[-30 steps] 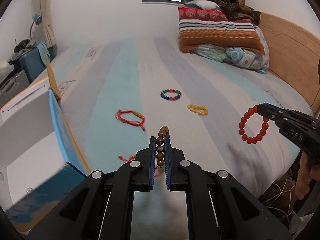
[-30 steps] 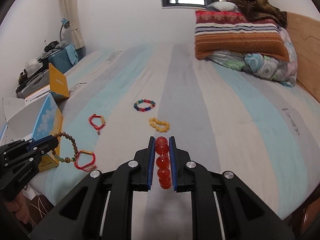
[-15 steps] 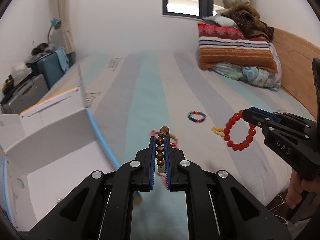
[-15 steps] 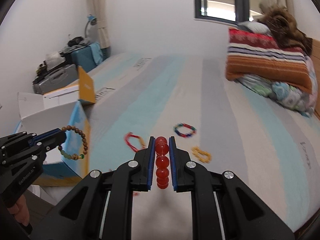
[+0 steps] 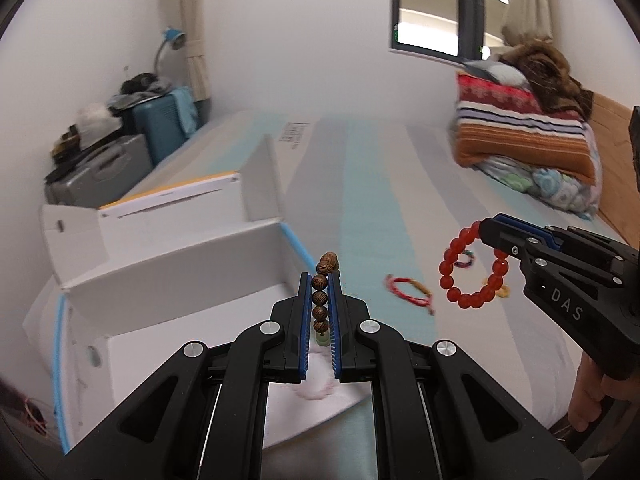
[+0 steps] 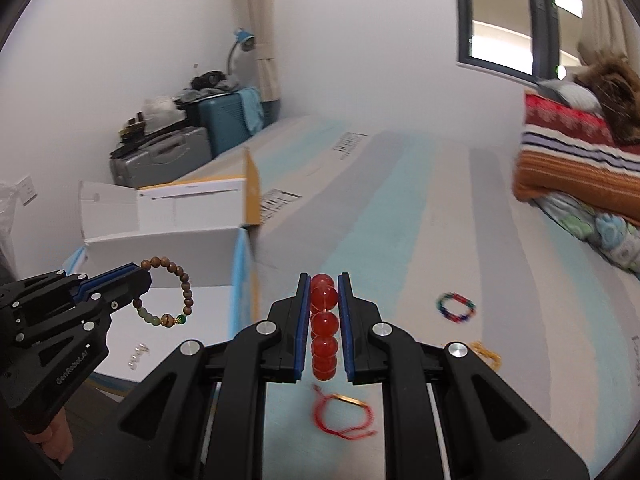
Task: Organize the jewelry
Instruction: 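Carry both bracelets into the white box and open both tools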
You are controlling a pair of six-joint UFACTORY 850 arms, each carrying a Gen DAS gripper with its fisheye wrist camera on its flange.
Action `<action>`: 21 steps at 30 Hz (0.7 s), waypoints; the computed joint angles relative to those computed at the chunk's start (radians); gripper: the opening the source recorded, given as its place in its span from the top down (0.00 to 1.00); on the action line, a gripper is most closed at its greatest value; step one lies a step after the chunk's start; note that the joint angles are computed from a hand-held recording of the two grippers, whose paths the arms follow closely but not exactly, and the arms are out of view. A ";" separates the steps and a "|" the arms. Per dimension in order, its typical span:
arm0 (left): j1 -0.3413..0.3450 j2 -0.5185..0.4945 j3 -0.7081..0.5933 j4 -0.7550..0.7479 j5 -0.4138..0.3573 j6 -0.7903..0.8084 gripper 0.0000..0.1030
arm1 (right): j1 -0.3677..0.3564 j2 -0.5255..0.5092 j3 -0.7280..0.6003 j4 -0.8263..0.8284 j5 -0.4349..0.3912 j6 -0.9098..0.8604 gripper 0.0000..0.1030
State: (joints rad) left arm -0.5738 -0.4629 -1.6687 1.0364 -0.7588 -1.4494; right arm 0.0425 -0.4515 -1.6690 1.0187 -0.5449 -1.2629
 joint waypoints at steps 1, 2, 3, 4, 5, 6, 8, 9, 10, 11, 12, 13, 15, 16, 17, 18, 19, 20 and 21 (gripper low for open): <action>0.005 0.012 0.015 0.003 -0.010 -0.006 0.93 | 0.007 0.002 0.001 0.002 -0.001 -0.003 0.87; 0.007 0.023 0.029 0.005 -0.021 -0.011 0.93 | 0.021 0.005 0.005 0.008 0.000 -0.012 0.88; 0.010 0.033 0.043 0.007 -0.028 -0.017 0.93 | 0.030 0.005 0.005 0.010 -0.001 -0.014 0.87; 0.014 0.043 0.056 0.005 -0.036 -0.021 0.93 | 0.042 0.005 0.004 0.008 -0.003 -0.013 0.87; 0.019 0.052 0.069 0.002 -0.043 -0.023 0.92 | 0.053 0.004 0.005 0.007 -0.005 -0.014 0.87; 0.024 0.065 0.088 -0.001 -0.051 -0.033 0.92 | 0.063 0.004 0.004 0.005 -0.005 -0.012 0.87; 0.036 0.090 0.125 -0.008 -0.062 -0.044 0.92 | 0.084 0.004 0.008 0.000 -0.006 -0.008 0.87; 0.040 0.100 0.141 -0.008 -0.063 -0.053 0.92 | 0.099 0.004 0.013 -0.002 -0.006 -0.009 0.88; 0.045 0.113 0.160 -0.011 -0.067 -0.065 0.92 | 0.105 0.008 0.020 -0.001 -0.006 -0.014 0.88; 0.052 0.124 0.178 -0.016 -0.073 -0.073 0.92 | 0.118 0.007 0.024 -0.004 -0.006 -0.012 0.88; 0.058 0.136 0.196 -0.017 -0.075 -0.081 0.92 | 0.127 0.007 0.028 -0.010 -0.007 -0.008 0.88; 0.062 0.142 0.208 -0.020 -0.077 -0.085 0.92 | 0.135 0.006 0.030 -0.016 -0.006 -0.005 0.87; 0.073 0.158 0.238 -0.029 -0.079 -0.099 0.92 | 0.155 0.002 0.038 -0.033 -0.003 0.004 0.88; 0.078 0.164 0.250 -0.032 -0.076 -0.103 0.92 | 0.160 0.000 0.040 -0.038 -0.002 0.006 0.88; 0.083 0.164 0.255 -0.040 -0.075 -0.103 0.92 | 0.167 -0.003 0.043 -0.046 -0.001 0.012 0.88; 0.090 0.171 0.271 -0.046 -0.073 -0.110 0.92 | 0.176 -0.010 0.044 -0.065 0.003 0.028 0.88; 0.095 0.175 0.283 -0.051 -0.072 -0.114 0.92 | 0.181 -0.014 0.045 -0.075 0.005 0.037 0.88; 0.101 0.178 0.296 -0.058 -0.073 -0.116 0.92 | 0.188 -0.021 0.045 -0.094 0.008 0.053 0.88; 0.105 0.178 0.303 -0.063 -0.070 -0.119 0.92 | 0.195 -0.027 0.044 -0.108 0.012 0.066 0.88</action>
